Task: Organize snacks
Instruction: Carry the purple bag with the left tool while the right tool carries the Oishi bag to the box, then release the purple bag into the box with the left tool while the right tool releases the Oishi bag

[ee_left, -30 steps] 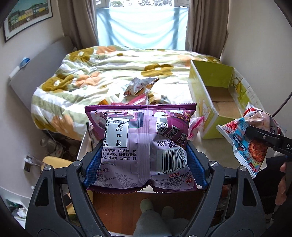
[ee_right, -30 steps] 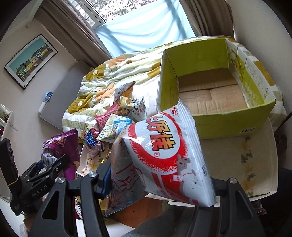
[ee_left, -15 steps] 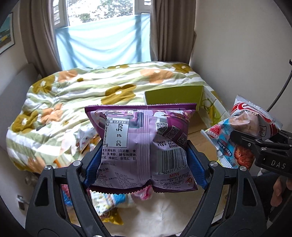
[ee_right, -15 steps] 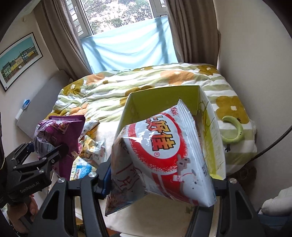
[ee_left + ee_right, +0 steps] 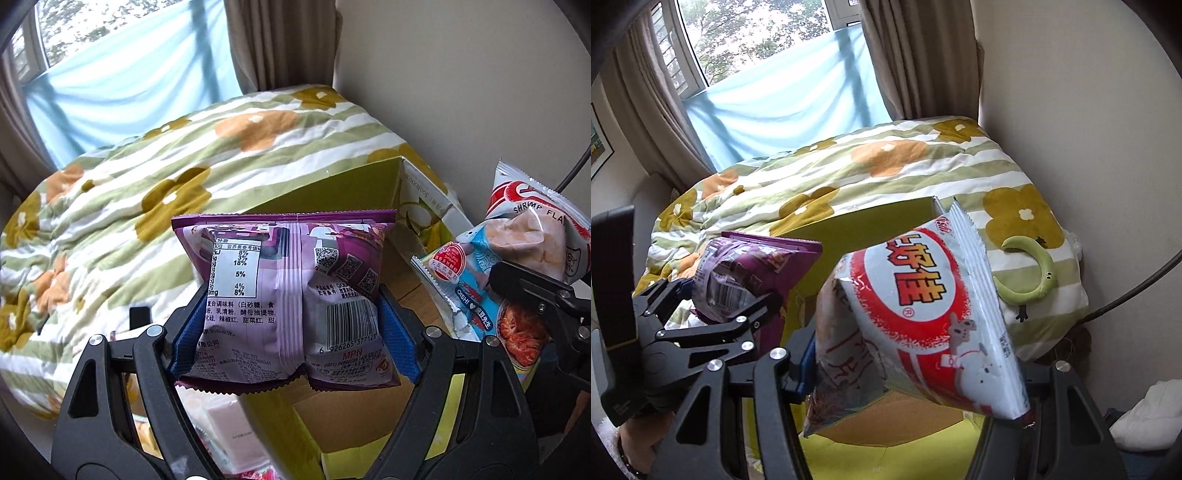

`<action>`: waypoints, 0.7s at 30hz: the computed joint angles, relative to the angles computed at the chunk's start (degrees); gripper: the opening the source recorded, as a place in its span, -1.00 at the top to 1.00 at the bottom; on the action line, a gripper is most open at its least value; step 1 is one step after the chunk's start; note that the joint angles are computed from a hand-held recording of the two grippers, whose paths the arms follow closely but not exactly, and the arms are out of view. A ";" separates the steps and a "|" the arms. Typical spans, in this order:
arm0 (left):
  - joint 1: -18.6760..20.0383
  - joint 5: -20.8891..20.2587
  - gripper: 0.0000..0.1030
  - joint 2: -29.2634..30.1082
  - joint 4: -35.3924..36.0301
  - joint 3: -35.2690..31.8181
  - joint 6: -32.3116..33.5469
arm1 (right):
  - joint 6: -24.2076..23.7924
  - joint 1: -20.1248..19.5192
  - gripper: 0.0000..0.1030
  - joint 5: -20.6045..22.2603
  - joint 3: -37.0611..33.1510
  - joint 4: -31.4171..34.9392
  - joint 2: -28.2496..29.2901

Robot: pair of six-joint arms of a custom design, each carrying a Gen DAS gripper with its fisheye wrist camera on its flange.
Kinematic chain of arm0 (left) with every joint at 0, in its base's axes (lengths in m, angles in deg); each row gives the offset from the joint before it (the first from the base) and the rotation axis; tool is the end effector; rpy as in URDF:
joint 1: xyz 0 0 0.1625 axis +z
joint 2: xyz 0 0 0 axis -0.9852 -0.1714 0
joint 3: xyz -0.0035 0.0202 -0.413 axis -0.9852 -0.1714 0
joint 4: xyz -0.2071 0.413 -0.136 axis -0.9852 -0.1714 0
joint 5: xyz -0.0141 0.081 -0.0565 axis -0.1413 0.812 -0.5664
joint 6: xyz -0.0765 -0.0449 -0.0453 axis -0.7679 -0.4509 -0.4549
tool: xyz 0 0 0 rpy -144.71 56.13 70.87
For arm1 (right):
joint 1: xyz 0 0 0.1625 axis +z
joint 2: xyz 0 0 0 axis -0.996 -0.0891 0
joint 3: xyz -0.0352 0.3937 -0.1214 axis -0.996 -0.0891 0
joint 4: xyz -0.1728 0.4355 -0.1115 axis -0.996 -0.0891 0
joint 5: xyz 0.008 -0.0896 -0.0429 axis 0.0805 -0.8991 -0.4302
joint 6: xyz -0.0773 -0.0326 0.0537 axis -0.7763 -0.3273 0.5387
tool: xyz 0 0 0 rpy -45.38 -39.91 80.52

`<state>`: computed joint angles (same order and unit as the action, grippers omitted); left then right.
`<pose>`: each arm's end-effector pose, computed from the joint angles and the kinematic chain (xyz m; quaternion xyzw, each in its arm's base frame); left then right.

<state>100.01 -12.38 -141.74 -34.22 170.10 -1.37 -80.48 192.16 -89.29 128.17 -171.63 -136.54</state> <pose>-0.5119 -0.4005 0.0591 0.1558 0.8893 -0.2397 0.3570 0.1848 -0.3424 0.4477 0.1476 -0.9185 0.2300 0.2857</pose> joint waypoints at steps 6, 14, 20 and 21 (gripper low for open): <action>3.20 -0.96 -0.66 3.21 -2.91 -1.63 3.53 | 0.84 -2.28 -0.10 -0.93 -0.80 0.65 2.02; 3.71 -0.28 -0.99 3.36 -1.55 -1.70 1.86 | 0.15 -4.73 -0.10 1.32 -1.91 2.53 2.76; 2.43 -0.68 -0.99 1.96 2.91 -1.43 -3.26 | -2.16 -5.56 -0.10 3.37 -2.56 2.06 3.65; 2.17 -0.77 -0.99 1.66 3.59 -1.22 -4.46 | -2.80 -5.68 -0.10 4.16 -2.94 2.19 3.95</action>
